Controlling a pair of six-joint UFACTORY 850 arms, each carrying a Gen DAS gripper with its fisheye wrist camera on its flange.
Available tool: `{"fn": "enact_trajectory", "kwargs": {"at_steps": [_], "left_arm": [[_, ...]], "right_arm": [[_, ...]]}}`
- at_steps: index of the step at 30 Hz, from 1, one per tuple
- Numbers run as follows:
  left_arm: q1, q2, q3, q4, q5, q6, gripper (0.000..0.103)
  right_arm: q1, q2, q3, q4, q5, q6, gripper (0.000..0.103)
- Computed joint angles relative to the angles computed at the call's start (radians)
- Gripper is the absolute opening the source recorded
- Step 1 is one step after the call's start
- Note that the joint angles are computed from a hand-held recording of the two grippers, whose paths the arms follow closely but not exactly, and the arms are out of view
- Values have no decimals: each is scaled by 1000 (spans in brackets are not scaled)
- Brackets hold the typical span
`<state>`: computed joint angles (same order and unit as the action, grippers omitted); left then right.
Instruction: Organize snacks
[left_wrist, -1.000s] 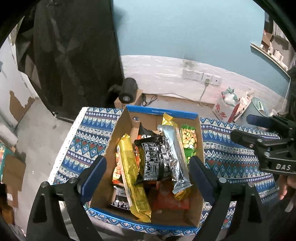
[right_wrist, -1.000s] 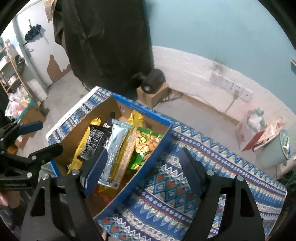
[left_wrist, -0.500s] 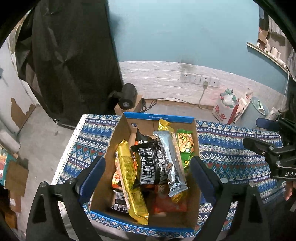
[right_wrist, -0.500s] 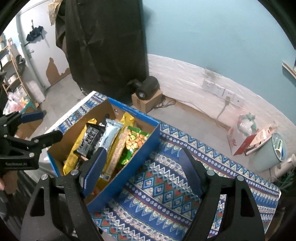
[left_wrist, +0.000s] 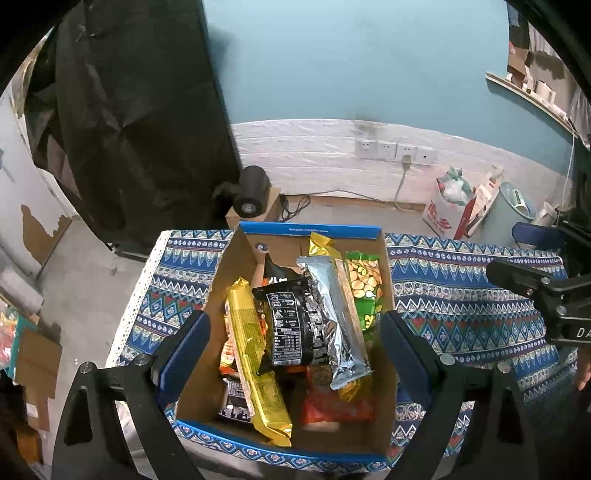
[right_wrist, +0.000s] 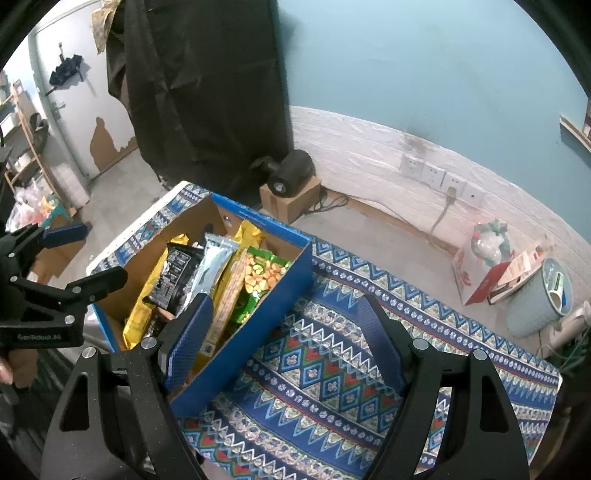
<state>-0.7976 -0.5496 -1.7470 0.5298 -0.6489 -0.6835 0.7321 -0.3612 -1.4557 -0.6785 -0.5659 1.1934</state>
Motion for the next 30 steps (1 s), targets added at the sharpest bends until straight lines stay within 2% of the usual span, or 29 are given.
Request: {"fn": "enact_trajectory", "kwargs": {"at_steps": [9,30], "left_arm": [[-2,8,8,4,8,-8,94],[-3,-4,-10,-4,-31,-19,94]], "right_arm": [[0,0,2,5,-4,0,79],[-3,-5,1,34,-5,-35,79]]}}
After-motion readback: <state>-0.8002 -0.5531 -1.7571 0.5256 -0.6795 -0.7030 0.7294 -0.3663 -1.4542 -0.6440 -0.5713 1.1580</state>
